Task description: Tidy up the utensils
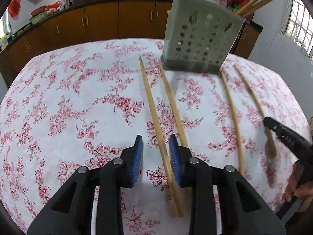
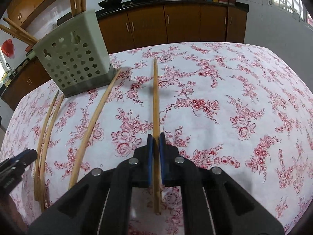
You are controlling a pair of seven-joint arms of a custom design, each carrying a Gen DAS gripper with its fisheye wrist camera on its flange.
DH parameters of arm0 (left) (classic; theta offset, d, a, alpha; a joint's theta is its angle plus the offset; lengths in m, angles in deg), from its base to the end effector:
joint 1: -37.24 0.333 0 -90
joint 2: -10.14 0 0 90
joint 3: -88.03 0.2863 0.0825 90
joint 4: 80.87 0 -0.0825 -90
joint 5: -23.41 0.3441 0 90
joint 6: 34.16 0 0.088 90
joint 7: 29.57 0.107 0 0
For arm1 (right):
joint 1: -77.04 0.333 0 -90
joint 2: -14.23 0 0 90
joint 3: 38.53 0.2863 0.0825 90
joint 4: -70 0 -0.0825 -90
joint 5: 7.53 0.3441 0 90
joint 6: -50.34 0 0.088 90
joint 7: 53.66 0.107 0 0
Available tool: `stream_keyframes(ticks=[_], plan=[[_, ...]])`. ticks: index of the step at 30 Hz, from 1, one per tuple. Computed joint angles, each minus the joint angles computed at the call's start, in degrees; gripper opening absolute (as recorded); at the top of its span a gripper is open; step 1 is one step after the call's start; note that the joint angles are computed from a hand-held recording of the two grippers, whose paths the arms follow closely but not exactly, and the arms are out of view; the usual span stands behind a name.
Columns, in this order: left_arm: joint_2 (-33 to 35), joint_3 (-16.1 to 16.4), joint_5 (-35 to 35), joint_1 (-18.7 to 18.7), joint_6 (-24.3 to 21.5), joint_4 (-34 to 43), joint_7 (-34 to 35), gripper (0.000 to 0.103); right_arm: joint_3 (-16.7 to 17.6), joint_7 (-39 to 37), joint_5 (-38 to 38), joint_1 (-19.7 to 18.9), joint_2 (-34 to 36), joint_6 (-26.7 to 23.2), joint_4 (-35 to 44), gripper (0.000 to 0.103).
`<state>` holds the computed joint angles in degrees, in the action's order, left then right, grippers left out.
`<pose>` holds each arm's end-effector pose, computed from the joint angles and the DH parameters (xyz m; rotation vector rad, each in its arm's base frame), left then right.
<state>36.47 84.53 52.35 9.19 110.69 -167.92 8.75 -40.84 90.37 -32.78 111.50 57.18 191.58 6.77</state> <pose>0.5806 -0.3537 0.4463 -1.9033 1.8452 -0.7089 0.6223 0.4047 0.4328 -1.6759 1.8574 -0.5416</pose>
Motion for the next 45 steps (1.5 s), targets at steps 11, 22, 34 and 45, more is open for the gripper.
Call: stream_keyframes(ticks=[11,22,34,45], plan=[[0.0,1.7,5.7,-1.2,-3.2,0.7,-4.8,0.008,0.6,-2.7,0.9,0.0,1.5,-0.3,2.4,0.008],[-2.6,1.5,9.2,2.9,-4.7,-2.6,-7.6,0.008,0.3,-5.7,2.8,0.6,5.3,-2.6,8.7,0.008],[-2.1,1.1,10.5,3.1,-5.3,-2.0,-8.2,0.008,-0.7,-8.2,4.7,1.2,9.4,-5.9,16.0,0.008],[-2.9,0.9,9.5,3.9,-2.8,-3.5,-8.8,0.008,-1.5,-9.1,4.7,1.8,11.0,-8.3,19.1,0.008]])
